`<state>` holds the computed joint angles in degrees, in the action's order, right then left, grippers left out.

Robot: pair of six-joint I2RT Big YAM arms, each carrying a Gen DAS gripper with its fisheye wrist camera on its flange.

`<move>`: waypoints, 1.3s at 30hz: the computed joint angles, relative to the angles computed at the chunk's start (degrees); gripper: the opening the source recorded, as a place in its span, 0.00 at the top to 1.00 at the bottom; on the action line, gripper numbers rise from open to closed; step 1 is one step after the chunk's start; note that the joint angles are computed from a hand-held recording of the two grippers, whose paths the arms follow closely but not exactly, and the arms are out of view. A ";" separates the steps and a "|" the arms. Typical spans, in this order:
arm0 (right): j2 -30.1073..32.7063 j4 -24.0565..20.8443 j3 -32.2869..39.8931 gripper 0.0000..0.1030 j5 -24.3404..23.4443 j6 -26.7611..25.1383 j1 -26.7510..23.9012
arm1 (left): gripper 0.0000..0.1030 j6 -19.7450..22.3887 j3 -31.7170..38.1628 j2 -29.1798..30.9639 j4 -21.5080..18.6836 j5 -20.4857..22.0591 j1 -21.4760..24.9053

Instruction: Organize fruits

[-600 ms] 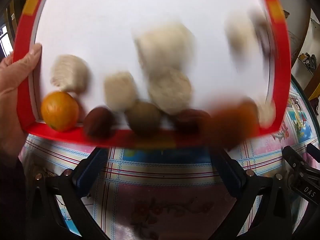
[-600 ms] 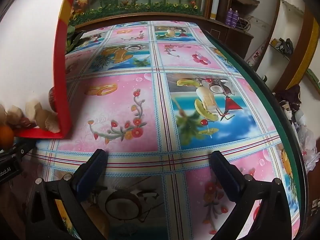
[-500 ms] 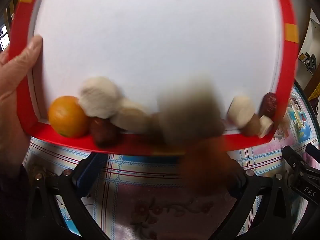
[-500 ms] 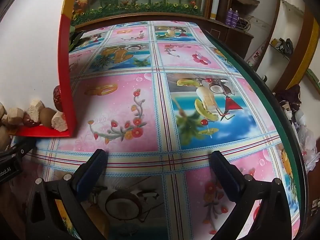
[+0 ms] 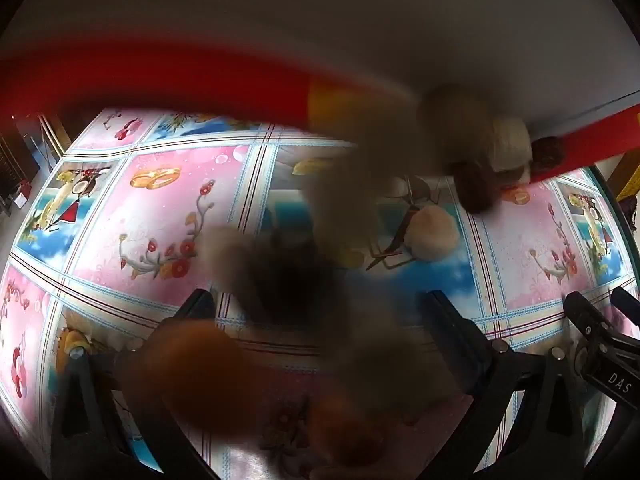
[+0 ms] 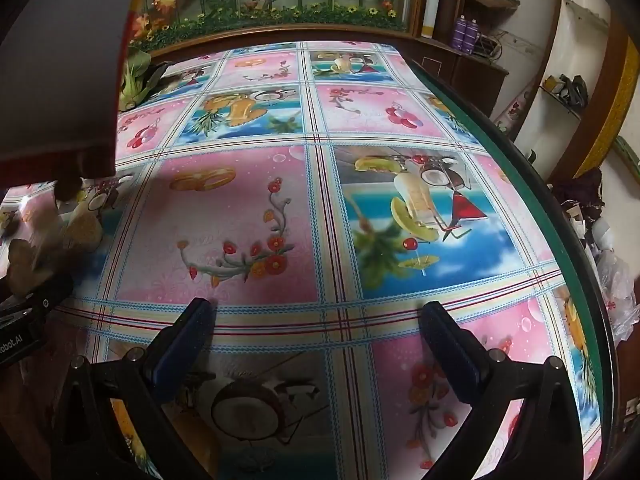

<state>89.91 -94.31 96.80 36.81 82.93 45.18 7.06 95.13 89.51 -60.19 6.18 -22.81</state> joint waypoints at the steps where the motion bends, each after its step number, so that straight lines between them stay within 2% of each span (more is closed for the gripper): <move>1: -0.57 0.90 -0.83 0.00 -0.12 -0.62 -0.40 | 0.00 0.03 -0.05 -0.05 -0.05 0.00 0.01; 39: -1.09 1.82 -1.35 0.00 -0.51 -0.58 -0.38 | 0.00 -0.02 -0.13 0.30 0.20 0.02 -0.06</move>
